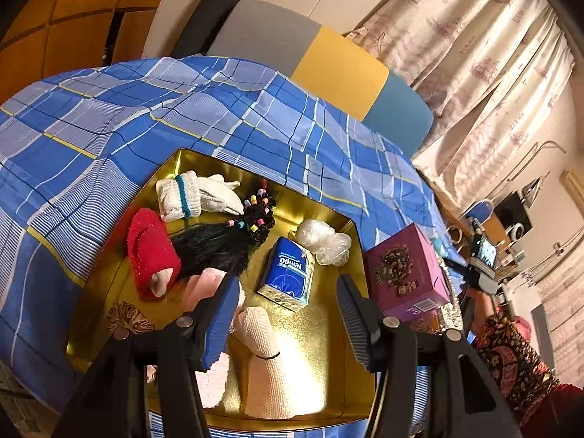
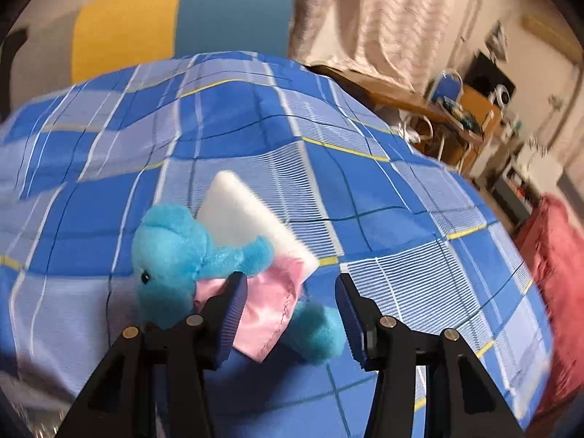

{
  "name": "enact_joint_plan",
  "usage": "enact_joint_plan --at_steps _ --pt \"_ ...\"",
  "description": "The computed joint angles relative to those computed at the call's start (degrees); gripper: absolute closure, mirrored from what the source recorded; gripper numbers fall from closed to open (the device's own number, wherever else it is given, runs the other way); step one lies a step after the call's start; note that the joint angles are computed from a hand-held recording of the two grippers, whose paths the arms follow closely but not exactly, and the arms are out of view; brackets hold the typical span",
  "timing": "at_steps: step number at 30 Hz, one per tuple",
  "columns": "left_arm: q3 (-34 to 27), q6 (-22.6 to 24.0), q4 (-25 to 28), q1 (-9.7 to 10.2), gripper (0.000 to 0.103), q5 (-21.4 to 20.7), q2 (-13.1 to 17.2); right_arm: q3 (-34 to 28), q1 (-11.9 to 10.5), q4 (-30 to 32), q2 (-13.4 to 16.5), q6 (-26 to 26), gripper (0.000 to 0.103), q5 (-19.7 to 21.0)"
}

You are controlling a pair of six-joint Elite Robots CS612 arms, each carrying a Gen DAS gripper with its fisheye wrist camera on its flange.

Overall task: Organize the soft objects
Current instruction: 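Lift both grippers from the tray and move toward the blue plush toy, then grasp the white sponge with the right gripper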

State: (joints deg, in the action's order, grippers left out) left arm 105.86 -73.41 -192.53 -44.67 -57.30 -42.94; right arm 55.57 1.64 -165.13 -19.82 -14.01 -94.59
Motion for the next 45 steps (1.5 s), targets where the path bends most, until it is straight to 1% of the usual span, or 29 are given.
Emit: enact_joint_plan --at_steps 1,4,5,6,9,12,13,14,15,17,19,22,25,28,30,32,34,35,37,39,41,42,43,44,45 --pt "0.33 0.07 -0.92 0.06 0.047 -0.01 0.05 0.90 0.02 -0.09 -0.48 -0.28 0.051 0.27" --pt "1.36 0.15 -4.54 0.26 0.047 0.51 0.23 3.83 -0.08 0.75 -2.07 -0.39 0.042 1.57" --pt "1.62 0.21 -5.16 0.42 0.047 0.49 0.12 4.74 -0.13 2.04 -2.65 -0.72 0.041 2.18" --pt "1.84 0.52 -5.70 0.53 0.047 0.69 0.00 5.21 -0.02 3.00 -2.96 -1.19 0.041 1.81" --pt "2.43 1.63 -5.49 0.75 0.047 1.96 -0.88 7.11 0.37 3.05 -3.92 -2.15 0.041 0.96" --pt "2.88 2.90 -6.27 0.60 0.047 3.81 -1.32 10.35 0.34 0.35 -5.56 -1.81 0.041 2.31" --pt "2.94 2.94 -6.16 0.65 0.047 3.82 -1.47 11.13 0.19 -0.68 -5.95 -1.57 0.041 3.18" --pt "2.94 3.37 -6.95 0.72 0.047 3.53 -1.40 12.47 -0.06 -2.76 -6.59 -1.25 0.039 4.66" --pt "2.93 3.66 -7.55 0.69 0.047 3.57 -1.32 13.09 -0.17 -4.34 -6.88 -1.13 0.037 5.20" --pt "2.80 3.28 -7.09 0.62 0.047 3.59 -1.31 14.18 -0.46 -7.48 -7.32 -1.03 0.031 6.11" --pt "2.56 3.07 -7.73 0.61 0.047 3.04 -1.08 14.29 -0.90 -8.77 -7.48 -0.47 0.031 7.54" --pt "2.18 2.54 -6.58 0.34 0.047 3.84 -1.29 13.46 -1.66 -8.25 -7.41 1.67 0.031 8.92" --pt "1.20 2.75 -7.35 0.20 0.047 4.65 -1.06 12.12 -2.69 -7.77 -7.01 3.71 0.031 10.61" --pt "-0.58 3.62 -7.66 0.18 0.047 5.11 -0.77 10.45 -3.44 -7.15 -6.27 3.86 0.030 12.57" --pt "-1.97 4.74 -7.68 0.04 0.047 5.68 -0.61 8.38 -3.75 -4.78 -5.46 3.08 0.030 13.93" --pt "-3.62 5.23 -6.60 0.00 0.047 6.24 -0.56 6.45 -3.93 -2.44 -4.61 2.32 0.028 15.33" --pt "-5.06 5.64 -5.67 0.12 0.047 5.84 -0.43 3.93 -3.81 0.34 -3.45 1.09 0.028 15.65" --pt "-6.03 6.03 -4.68 0.27 0.047 5.06 -0.36 1.60 -3.57 2.99 -2.46 -0.13 0.028 14.92" --pt "-7.86 6.39 -3.25 0.30 0.047 4.44 -0.05 -1.40 -3.25 5.47 -1.07 -0.82 0.028 13.32" --pt "-10.04 7.59 -2.50 0.47 0.047 2.94 0.56 -5.83 -3.10 9.63 1.00 -1.73 0.028 12.92" --pt "-12.67 9.24 -1.36 0.81 0.047 0.44 1.35 -11.29 -3.14 16.72 3.43 -3.04 0.026 14.20" --pt "-13.48 9.70 -0.62 0.88 0.047 -0.42 1.53 -13.30 -3.04 19.05 4.39 -3.54 0.026 13.98" --pt "-14.96 10.40 0.45 0.97 0.047 -1.55 1.96 -15.25 -2.93 20.93 5.42 -3.99 0.025 13.54" --pt "-16.16 11.27 0.99 1.06 0.047 -2.43 2.37 -17.81 -2.88 24.34 6.65 -4.92 0.021 13.79" --pt "-16.97 11.86 1.52 1.09 0.047 -3.02 2.63 -19.07 -2.89 25.91 7.35 -5.79 0.022 14.10"
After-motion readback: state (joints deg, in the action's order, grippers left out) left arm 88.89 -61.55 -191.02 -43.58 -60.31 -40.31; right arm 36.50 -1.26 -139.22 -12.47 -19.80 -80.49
